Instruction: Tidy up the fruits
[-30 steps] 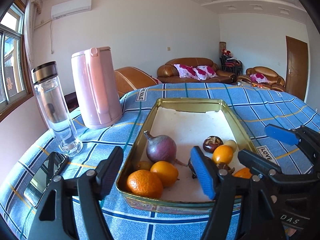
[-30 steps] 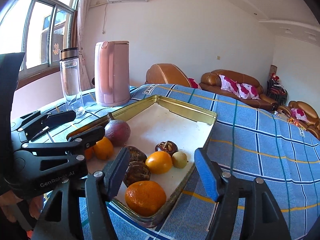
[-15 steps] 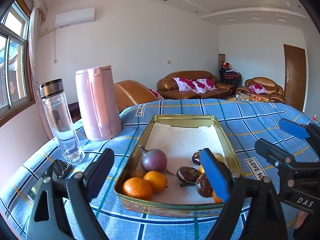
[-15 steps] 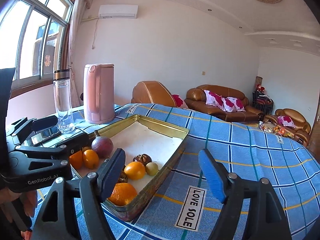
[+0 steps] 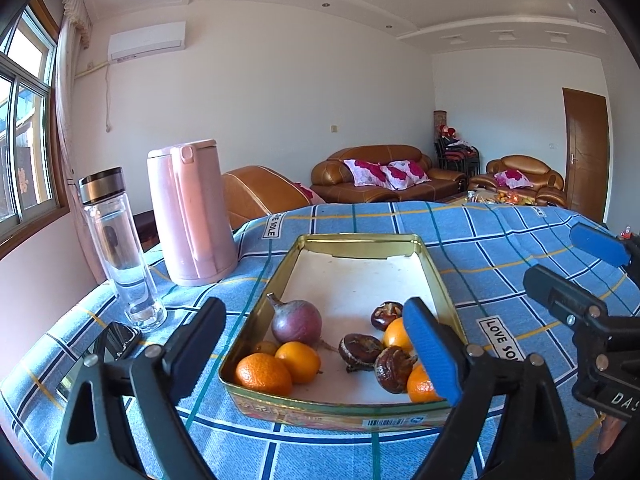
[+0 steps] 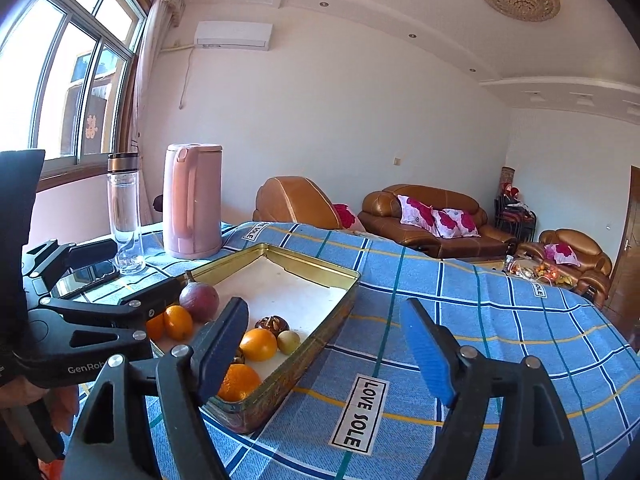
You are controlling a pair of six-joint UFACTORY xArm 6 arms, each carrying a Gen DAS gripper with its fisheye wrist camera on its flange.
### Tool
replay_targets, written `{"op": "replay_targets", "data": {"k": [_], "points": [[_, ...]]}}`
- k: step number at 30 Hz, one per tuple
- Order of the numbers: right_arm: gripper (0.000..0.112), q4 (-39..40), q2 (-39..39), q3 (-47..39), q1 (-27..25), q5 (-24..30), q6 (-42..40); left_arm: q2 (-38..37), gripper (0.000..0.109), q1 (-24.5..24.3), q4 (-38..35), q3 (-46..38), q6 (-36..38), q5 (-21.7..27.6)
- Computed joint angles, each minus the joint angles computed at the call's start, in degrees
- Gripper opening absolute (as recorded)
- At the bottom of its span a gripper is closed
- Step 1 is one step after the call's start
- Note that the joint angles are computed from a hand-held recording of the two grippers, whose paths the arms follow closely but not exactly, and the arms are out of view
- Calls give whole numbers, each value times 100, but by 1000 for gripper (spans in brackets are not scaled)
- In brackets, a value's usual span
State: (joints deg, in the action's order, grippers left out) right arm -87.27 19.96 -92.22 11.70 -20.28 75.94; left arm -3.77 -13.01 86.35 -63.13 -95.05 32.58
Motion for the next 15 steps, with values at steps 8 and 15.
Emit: {"op": "replay_targets", "data": {"k": [8, 15], "points": [[82, 623, -149, 349, -32, 18, -676, -30, 96, -60, 60, 5, -50, 26], [87, 1450, -309, 738, -51, 60, -1533, -22, 100, -130, 105, -26, -39, 121]]}}
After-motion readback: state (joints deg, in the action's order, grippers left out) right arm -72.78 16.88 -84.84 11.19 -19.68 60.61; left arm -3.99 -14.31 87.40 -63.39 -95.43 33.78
